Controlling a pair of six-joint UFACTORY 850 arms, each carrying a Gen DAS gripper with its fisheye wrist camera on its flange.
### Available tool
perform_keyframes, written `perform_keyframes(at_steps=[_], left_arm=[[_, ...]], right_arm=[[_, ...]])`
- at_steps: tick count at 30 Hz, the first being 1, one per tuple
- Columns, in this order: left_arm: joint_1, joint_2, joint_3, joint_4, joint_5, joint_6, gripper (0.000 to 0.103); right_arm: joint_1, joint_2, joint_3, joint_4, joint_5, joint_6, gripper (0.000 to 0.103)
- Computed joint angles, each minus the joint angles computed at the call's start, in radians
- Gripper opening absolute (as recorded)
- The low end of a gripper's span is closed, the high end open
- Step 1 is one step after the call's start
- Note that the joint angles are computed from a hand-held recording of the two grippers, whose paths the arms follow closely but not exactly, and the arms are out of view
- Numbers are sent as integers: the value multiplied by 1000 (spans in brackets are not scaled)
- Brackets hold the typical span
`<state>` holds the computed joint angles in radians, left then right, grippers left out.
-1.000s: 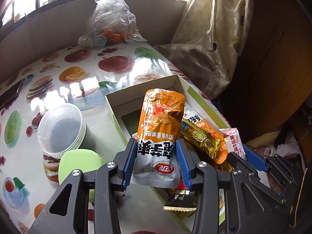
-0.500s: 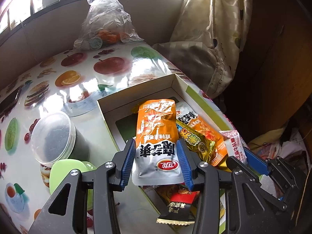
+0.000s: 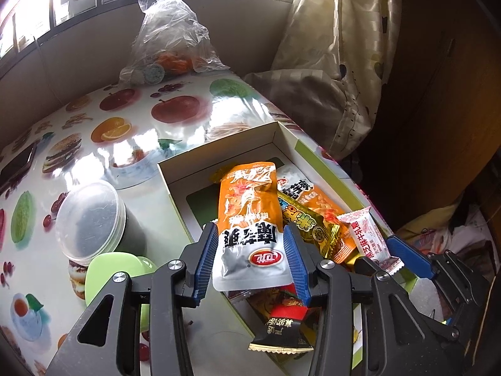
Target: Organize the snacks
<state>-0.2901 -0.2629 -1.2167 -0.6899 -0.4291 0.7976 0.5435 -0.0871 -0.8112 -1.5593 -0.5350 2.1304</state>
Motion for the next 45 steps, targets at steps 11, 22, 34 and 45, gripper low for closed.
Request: perform_keyframes(at_steps=[11,22,34,45], left_arm=[[20,107,100,-137,24,147,59],[60,254,276,-238,54,285,59],[73,306,390,-228,69,333,59],[56,294,408,-124,66,244,59]], right_arm=[[48,45,41,-7,-61,69,52],[157,95,99,67,-158,90,54],[225,85,130,157,-203,114,54],[238,32,116,223,-216,83,55]])
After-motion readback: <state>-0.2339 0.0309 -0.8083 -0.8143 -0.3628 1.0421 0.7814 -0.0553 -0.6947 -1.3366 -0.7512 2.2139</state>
